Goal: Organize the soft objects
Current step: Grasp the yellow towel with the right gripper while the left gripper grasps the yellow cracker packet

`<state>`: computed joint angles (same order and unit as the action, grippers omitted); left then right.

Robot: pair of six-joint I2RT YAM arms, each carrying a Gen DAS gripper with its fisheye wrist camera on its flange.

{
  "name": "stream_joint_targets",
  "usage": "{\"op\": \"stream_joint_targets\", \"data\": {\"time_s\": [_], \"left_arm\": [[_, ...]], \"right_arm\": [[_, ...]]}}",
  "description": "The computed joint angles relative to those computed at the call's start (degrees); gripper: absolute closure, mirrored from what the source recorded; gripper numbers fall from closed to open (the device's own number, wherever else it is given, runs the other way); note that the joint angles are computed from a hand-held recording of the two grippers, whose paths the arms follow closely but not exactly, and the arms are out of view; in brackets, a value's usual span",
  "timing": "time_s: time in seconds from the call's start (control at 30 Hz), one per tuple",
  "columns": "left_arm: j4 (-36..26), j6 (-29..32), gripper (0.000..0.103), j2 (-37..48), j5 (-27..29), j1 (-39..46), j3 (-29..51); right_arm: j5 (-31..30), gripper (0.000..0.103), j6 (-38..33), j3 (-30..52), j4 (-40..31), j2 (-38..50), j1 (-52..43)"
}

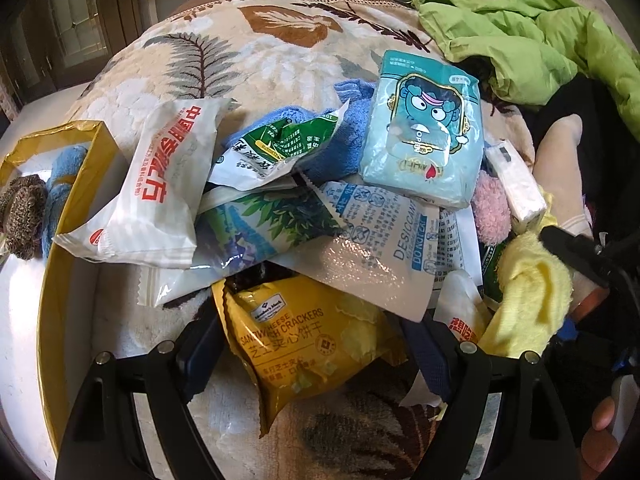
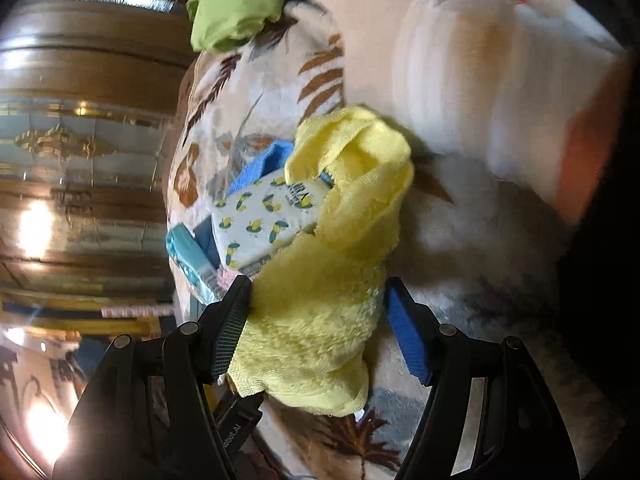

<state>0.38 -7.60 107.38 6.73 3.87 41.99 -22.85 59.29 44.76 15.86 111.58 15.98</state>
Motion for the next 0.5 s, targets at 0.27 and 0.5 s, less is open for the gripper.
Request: {"op": "stream_joint_targets", "data": {"time_s": [0.27,0.5], "left_arm": [[1.1,3.3,0.027,-1.8,3.1,2.5,-2.3],[1.4,4.2,0.047,-5.1,6.5,5.6,-5.0]], "right_arm": [[3.9,0.05,-9.2,-3.7,-3.6,-7.4,2.0],[9.4,0.05,-17.6,-8.9,-10.1,-20.1,4.2]]}}
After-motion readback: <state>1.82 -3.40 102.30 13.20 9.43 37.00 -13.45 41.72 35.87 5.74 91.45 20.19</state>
